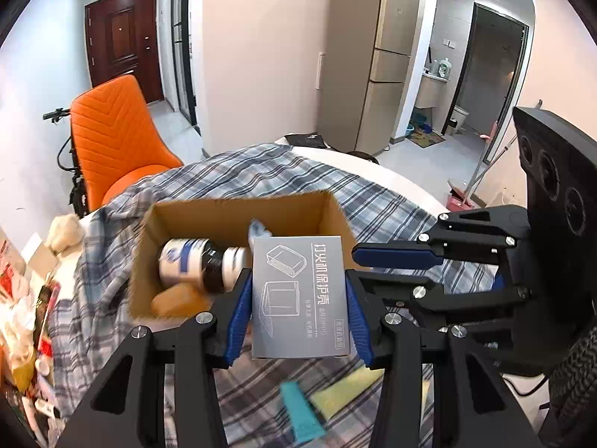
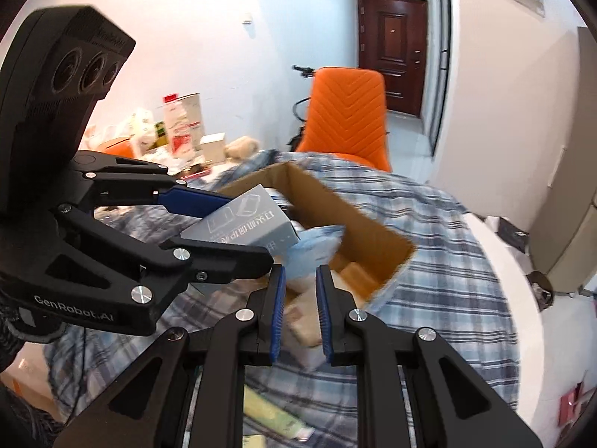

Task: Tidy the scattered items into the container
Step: 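Lower the grey box into the cardboard box and open the left gripper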

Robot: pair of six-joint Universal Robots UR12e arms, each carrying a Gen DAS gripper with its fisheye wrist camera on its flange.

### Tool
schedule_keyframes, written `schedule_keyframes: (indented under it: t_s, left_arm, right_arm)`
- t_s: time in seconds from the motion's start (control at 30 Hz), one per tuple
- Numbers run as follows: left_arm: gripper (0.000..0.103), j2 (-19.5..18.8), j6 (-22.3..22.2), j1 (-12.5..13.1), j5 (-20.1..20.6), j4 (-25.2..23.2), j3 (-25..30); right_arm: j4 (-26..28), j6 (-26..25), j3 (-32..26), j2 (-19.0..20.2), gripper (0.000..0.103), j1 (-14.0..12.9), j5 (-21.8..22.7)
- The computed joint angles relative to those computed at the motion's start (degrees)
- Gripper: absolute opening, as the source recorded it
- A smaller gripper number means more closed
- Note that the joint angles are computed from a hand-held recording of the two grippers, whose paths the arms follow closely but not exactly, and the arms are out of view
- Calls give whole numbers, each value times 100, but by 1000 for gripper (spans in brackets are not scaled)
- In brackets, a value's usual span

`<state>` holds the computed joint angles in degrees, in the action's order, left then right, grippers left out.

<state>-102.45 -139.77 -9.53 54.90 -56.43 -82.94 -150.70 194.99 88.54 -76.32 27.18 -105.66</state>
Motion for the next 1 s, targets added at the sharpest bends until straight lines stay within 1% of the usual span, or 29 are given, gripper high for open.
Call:
schedule_keyframes:
  t_s: [0.17, 0.3, 0.4, 0.5, 0.57, 0.73, 0.77, 0.83, 1.0]
  left_arm:
    - [49, -266, -135, -170, -55, -325, 344]
    - [49, -474, -238, -322, 213, -407, 532]
    - [49, -587, -277, -373, 341, -552, 620]
    - [50, -659, -246, -402, 416, -724, 668]
    - [49, -691, -200, -428, 505, -787, 680]
    - [50, -681, -206, -446, 609, -529, 601]
    - [51, -682, -219, -442, 615, -519, 603]
    - [60, -668, -305, -434, 662, -401, 570]
    - [71, -624, -430, -336, 410, -376, 520]
  right_arm:
    - [-15, 227, 144, -99, 15, -146, -49]
    - [41, 284, 206, -140, 15, -254, -28]
    - [29, 288, 239, -148, 15, -336, 158]
    - [-106, 287, 299, -144, 15, -429, 501]
    - [-132, 302, 296, -117, 15, -457, 596]
    - [-165, 320, 306, -88, 15, -475, 685]
    - [-162, 322, 308, -89, 15, -470, 676]
    - [-180, 326, 325, -101, 15, -471, 678]
    - [-180, 306, 317, -137, 15, -413, 573]
